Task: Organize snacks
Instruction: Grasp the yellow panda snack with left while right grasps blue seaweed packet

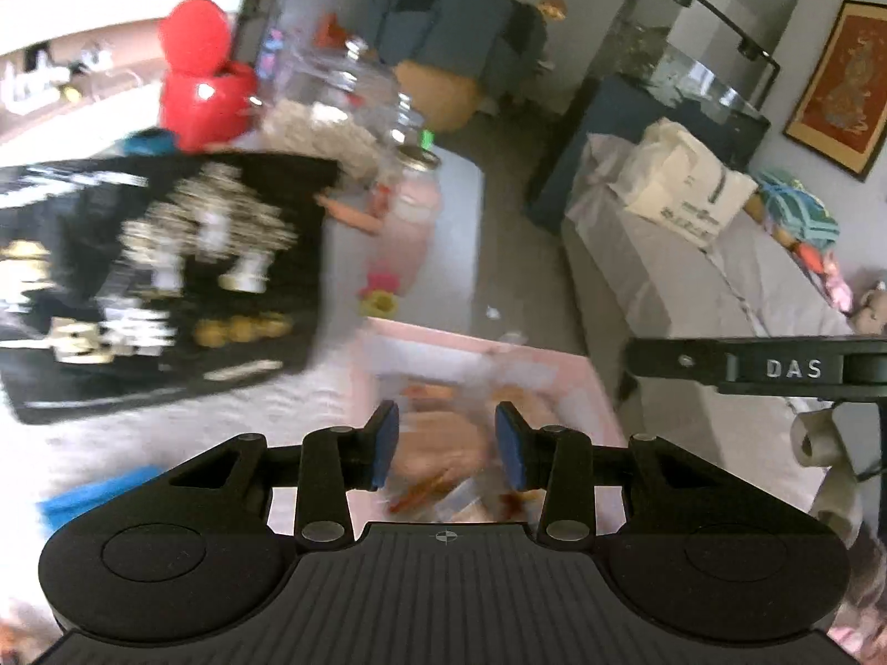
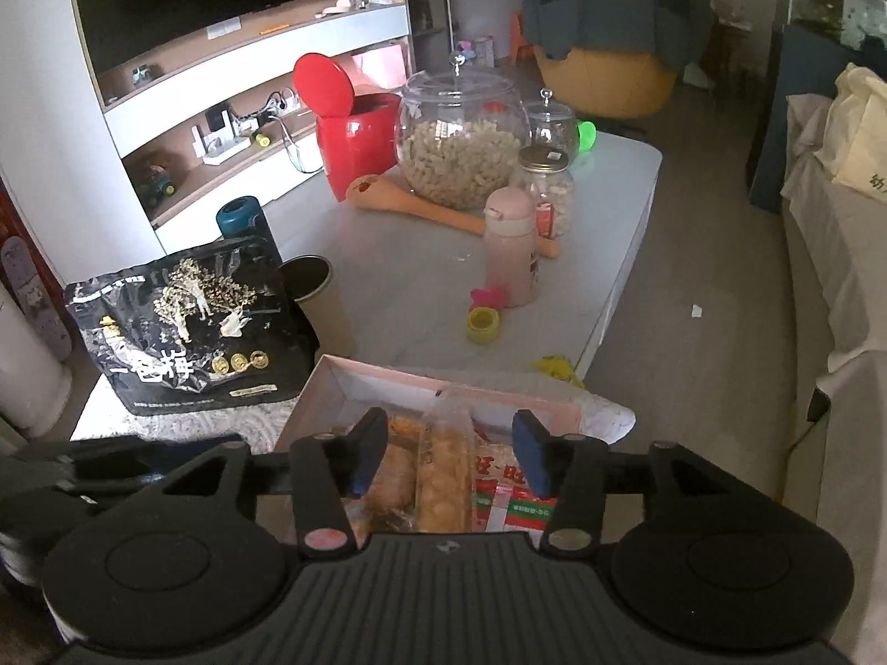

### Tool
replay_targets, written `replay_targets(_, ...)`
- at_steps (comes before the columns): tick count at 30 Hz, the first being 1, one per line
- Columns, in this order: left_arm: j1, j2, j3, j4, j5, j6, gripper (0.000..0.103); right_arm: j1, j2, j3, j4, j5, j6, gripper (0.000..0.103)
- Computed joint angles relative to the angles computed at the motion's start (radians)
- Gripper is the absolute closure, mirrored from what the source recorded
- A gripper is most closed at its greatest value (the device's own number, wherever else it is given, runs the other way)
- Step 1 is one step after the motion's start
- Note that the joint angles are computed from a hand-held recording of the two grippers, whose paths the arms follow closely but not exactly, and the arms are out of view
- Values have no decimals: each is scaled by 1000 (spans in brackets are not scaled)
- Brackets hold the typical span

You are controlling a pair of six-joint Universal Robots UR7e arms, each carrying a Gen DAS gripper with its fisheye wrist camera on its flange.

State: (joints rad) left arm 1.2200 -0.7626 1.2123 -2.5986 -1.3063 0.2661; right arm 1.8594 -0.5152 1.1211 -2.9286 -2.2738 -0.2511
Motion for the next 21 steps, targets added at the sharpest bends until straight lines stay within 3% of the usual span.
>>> replay_targets(8, 42, -185, 182, -160, 225, 55, 60, 37, 0, 62, -50, 19, -38, 43)
replay_targets(13, 90, -285, 278, -163, 300, -59, 60, 71, 60, 44, -35, 68, -77, 38)
replay_targets(15, 112, -314, 312, -156, 292, -102, 60, 86, 103, 12, -19, 70, -100, 38)
replay_targets(18, 150, -346, 348, -142, 221, -129, 60, 105, 169, -42, 21, 83, -129, 38)
replay_targets(21, 170, -357, 365, -148, 175, -156, 60, 113, 227, -113, 99, 112, -111, 38)
